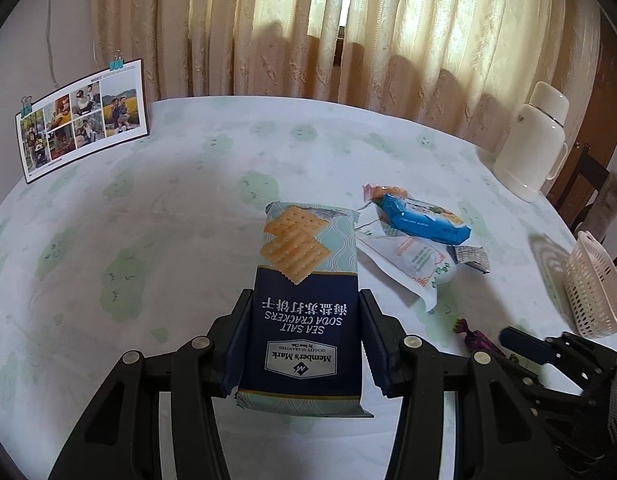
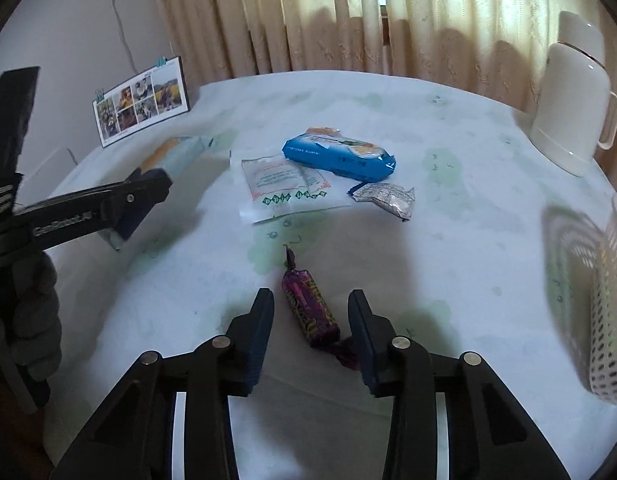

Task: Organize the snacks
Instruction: 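Grasp the dark blue cracker box with left tool while right grasps purple candy, then carry the purple candy to the basket and release it with the right tool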

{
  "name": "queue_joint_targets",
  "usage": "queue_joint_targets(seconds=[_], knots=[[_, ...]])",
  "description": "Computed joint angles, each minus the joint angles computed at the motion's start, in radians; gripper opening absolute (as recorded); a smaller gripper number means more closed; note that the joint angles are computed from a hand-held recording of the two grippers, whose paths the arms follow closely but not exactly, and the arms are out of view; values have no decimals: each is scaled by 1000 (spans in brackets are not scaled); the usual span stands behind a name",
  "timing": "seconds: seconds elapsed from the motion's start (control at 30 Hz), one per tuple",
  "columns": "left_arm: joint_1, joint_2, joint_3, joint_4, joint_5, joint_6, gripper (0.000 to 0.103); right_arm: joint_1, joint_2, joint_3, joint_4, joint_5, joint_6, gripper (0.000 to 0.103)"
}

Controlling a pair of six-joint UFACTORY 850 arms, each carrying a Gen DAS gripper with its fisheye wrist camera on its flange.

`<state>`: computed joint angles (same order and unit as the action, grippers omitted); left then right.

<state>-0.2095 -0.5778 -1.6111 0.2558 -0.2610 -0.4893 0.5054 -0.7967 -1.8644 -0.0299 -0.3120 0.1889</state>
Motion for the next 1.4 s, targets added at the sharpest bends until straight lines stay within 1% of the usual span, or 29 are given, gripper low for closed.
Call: queue_joint_targets(seconds=[0.07,0.2,0.3,0.37,0.4,0.47,0.57,0.77,0.9,1.0,1.17,1.4], knots=[[0,3,3,-20,4,21,46,1,-16,-25,-11,-25,5,34],[1,6,7,-62,7,62,46,9,-46,-76,-77,-62,46,33],[1,8,9,-66,9,64,46,18,-56,-93,-155,-82,105,29],[0,9,9,-69,10,68,46,23,-57,-94,-200,-89,136,22],[-1,9,10,-68,11,67,46,26,-58,-95,-219,-92,149,21],[-1,10,12,-75,12,76,46,28,-54,-88,-223,-88,152,18],[-1,11,14,-78,16,78,46,28,-43,-71,-214,-74,159,18],[0,16,22,-121,33,123,46,26,-1,-11,-234,-11,227,18],[-2,19,26,-134,37,142,46,24,35,33,-326,26,350,17],[0,21,28,-172,42,186,46,19,60,63,-408,45,451,18],[-1,23,32,-206,49,226,46,9,108,119,-625,71,701,18],[-2,19,27,-232,43,259,46,-7,174,191,-963,68,1082,18]])
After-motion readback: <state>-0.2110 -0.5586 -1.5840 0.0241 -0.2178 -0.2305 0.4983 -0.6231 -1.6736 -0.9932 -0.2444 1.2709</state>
